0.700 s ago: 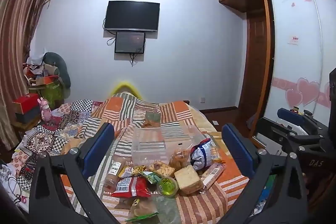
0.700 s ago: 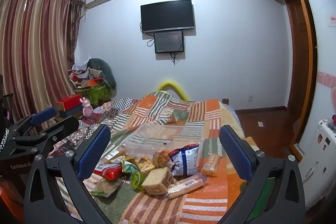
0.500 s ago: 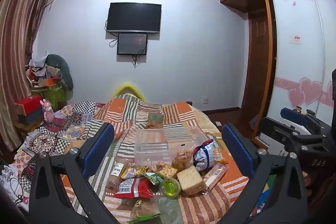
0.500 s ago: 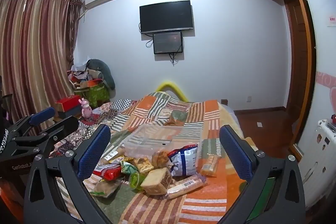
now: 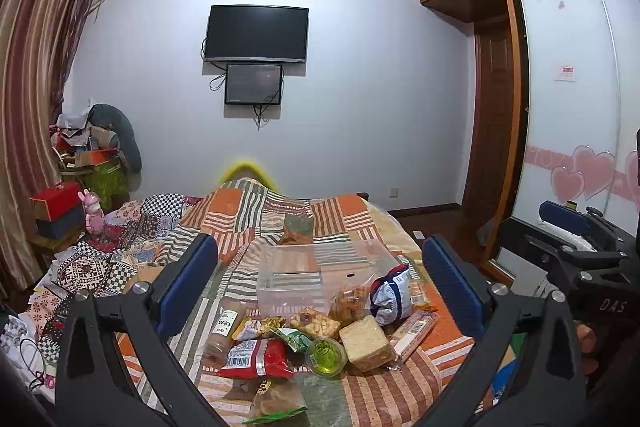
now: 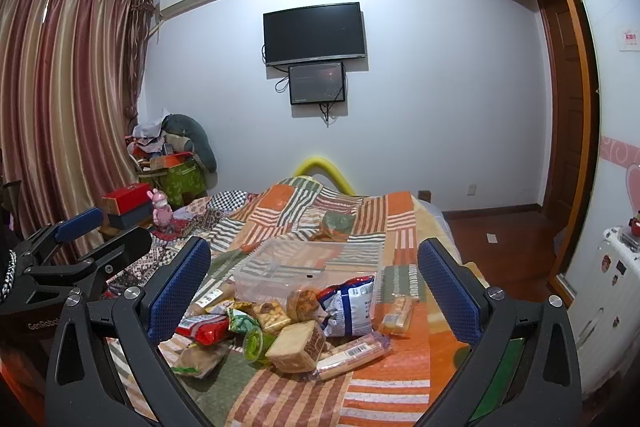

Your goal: Organize snacks

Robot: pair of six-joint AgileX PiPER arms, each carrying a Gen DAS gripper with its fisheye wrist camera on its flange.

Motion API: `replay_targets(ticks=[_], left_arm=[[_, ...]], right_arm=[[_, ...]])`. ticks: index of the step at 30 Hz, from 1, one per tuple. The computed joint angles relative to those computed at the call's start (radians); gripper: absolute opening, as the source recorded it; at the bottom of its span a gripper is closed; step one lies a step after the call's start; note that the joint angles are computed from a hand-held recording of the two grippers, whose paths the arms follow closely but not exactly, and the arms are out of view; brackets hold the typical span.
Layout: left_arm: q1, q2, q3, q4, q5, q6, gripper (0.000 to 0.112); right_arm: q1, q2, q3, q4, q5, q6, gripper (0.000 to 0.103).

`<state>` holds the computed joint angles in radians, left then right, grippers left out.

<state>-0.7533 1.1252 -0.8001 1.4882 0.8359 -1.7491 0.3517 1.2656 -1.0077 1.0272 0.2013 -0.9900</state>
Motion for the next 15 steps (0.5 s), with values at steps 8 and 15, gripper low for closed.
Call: replay_targets(ticks=[8,15], left_arm=[[0.006,-0.001,0.000,-0.005,-0.008,0.003,0.103],[0.015,0.007,0.004,0.004,-0.019,-0.011,0.103]], right_arm=[[0.002,-0.003,0.002,0.003,-0.004,-0.005,0.103],[0.009,-0.008,0.007,-0.005,-0.014,0.009,0.103]])
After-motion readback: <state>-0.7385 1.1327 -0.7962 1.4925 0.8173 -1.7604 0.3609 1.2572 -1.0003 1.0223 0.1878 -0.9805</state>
